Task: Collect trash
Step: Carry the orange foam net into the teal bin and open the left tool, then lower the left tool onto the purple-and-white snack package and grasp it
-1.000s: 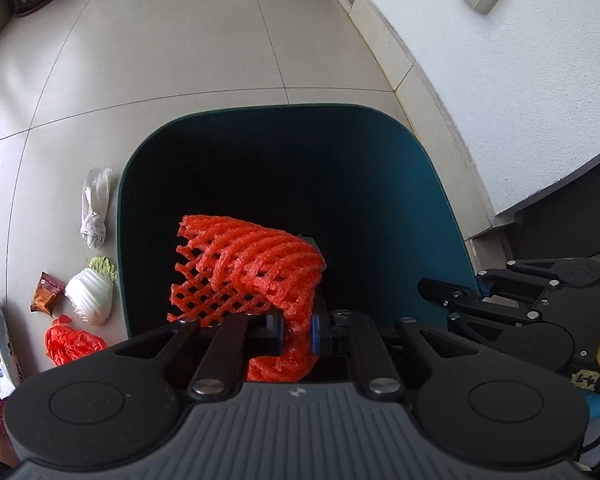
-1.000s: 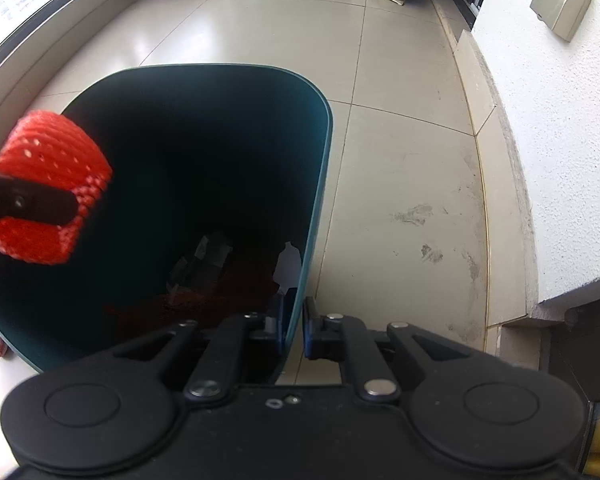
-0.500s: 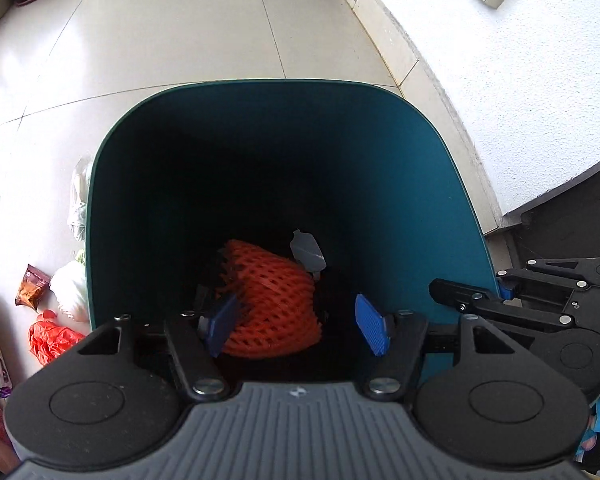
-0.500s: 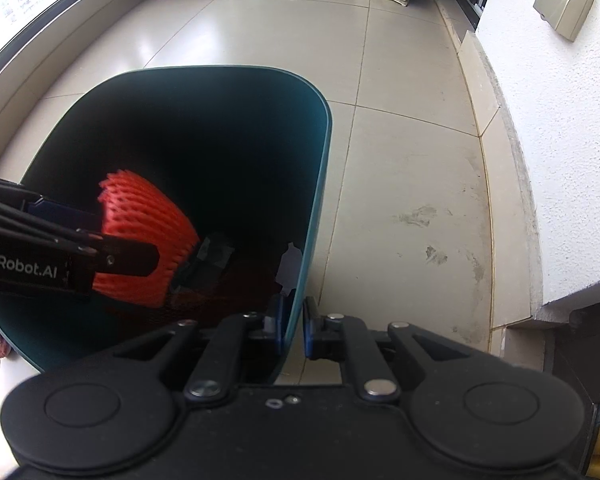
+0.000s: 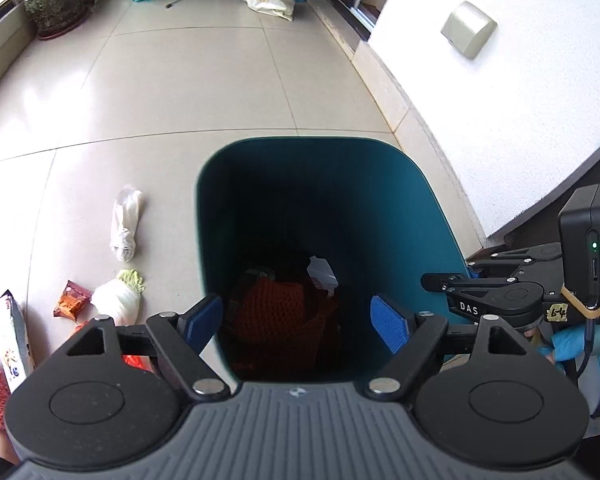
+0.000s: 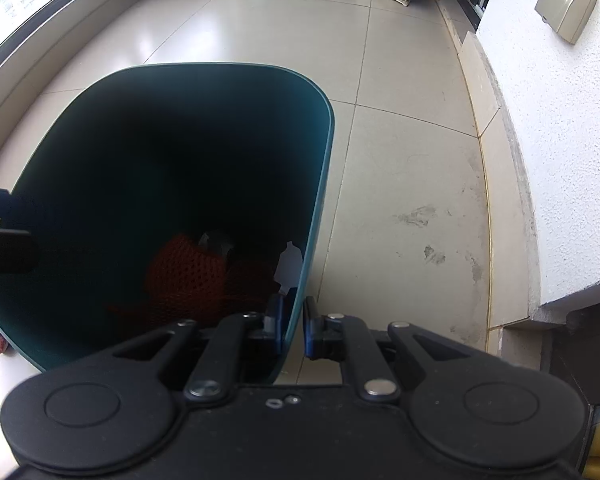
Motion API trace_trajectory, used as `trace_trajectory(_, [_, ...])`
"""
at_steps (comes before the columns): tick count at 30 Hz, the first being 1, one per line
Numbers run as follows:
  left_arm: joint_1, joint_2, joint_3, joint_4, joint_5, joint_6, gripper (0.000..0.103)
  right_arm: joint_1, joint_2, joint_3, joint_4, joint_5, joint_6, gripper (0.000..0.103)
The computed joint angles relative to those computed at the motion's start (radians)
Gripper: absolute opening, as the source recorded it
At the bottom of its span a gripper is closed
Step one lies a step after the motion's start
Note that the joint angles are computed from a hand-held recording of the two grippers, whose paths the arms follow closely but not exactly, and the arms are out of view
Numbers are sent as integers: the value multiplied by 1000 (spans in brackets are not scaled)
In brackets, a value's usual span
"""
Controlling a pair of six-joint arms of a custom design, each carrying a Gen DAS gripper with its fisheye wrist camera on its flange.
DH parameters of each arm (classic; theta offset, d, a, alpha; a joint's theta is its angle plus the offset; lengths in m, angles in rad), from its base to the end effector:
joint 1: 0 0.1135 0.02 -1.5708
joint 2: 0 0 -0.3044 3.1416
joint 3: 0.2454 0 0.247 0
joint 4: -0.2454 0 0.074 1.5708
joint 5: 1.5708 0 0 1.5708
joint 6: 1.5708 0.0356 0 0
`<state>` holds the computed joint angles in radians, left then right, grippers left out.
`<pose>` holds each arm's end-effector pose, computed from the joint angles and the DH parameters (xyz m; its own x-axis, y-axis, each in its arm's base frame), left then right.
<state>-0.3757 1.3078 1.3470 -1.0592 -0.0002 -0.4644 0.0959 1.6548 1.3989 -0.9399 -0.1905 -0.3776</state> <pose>0.2189 -0.0863 0.3834 -0.8730 -0.1371 -0.4680 -0.0270 0.9718 -0.2343 0.3303 0.0385 0.3128 -0.8009 -0.4407 -0.4054 -0.4930 0.8695 0.0287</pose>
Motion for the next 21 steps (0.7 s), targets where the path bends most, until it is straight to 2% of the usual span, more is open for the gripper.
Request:
trace_trajectory(4, [130, -52, -12, -75, -14, 44, 82, 5, 1, 4, -5, 6, -2, 9])
trace_trajectory(8, [378, -89, -62, -90, 45, 157, 86, 4, 3, 10, -15, 4, -12, 9])
trace_trajectory(14, [818, -33, -172, 7, 211, 352, 97, 5, 3, 14, -24, 5, -17, 10])
trace_trajectory(19, [1022, 102, -257, 159, 163, 462, 97, 23, 10, 23, -26, 25, -10, 10])
trace_trajectory(21, [1085, 187, -260, 203, 174, 485, 97, 28, 21, 33, -37, 33, 5, 9])
